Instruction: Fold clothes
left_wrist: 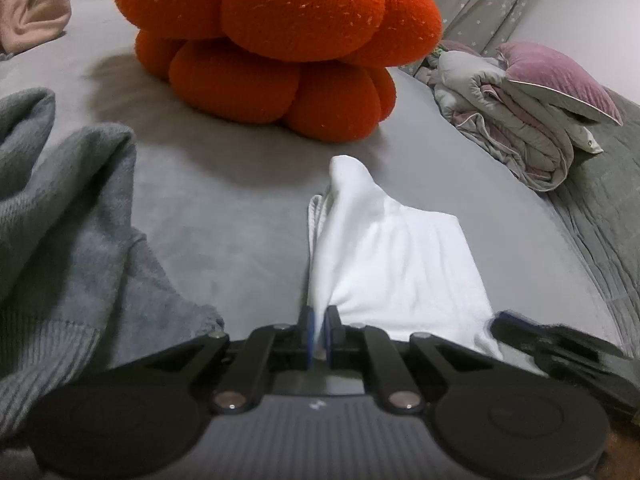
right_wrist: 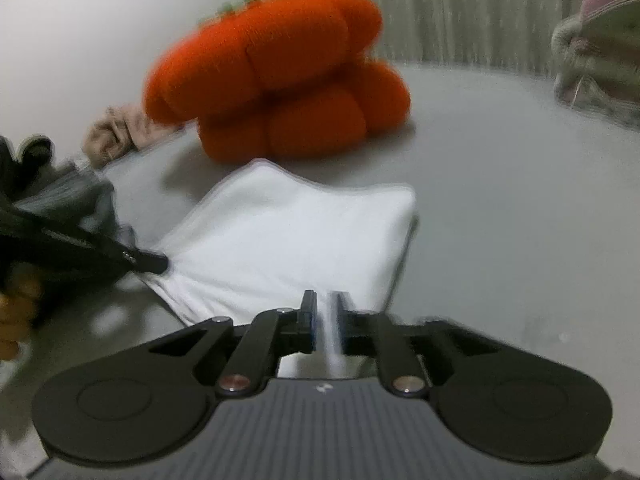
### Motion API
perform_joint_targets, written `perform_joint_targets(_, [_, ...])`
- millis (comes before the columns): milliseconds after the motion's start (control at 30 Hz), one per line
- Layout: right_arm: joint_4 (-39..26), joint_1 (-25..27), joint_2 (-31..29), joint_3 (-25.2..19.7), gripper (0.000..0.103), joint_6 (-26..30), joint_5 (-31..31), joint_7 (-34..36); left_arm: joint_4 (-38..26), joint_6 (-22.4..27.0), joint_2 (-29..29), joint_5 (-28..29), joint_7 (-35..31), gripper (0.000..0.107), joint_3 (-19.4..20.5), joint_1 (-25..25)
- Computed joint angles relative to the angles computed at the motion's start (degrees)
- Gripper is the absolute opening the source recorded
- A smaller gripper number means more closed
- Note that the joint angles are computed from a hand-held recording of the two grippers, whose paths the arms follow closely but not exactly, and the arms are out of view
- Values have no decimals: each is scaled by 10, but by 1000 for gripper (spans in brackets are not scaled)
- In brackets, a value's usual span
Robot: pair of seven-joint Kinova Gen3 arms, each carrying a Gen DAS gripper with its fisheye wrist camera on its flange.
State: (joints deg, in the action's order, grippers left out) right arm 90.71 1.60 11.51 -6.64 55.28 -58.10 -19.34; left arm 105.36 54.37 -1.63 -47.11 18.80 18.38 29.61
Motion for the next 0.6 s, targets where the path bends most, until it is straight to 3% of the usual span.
perform_joint_targets(33, [13, 20, -10, -13, 48, 10, -20, 14, 0, -1, 1, 0, 2, 6, 0, 0])
perform_joint_targets(67, [21, 36, -14, -24, 54, 28, -32, 29, -1, 0, 2, -1, 3, 6, 0, 0])
perform_joint_targets(167, [51, 19, -36, -24, 54, 25, -9, 94, 1, -2, 0, -2, 3, 6, -1, 1])
perform_joint_targets(200, [56, -8, -39, -12, 49, 12, 14, 103, 3, -4, -1, 0, 4, 6, -2, 0])
perform_joint_targets(233, [59, -33, -39, 2, 24, -5, 37, 103, 4, -5, -2, 2, 3, 6, -3, -1])
perform_joint_targets(267, [57, -47, -38, 14, 10, -14, 50, 93, 5, -4, -2, 5, 2, 6, -3, -2])
perform_joint_targets(333, [43, -44, -25, 21, 9, -2, 50, 66, 1, 1, 0, 9, -5, 6, -3, -3])
perform_joint_targets(600, [25, -22, -17, 9, 8, 20, 68, 73, -17, 37, 9, 19, -33, 6, -5, 5])
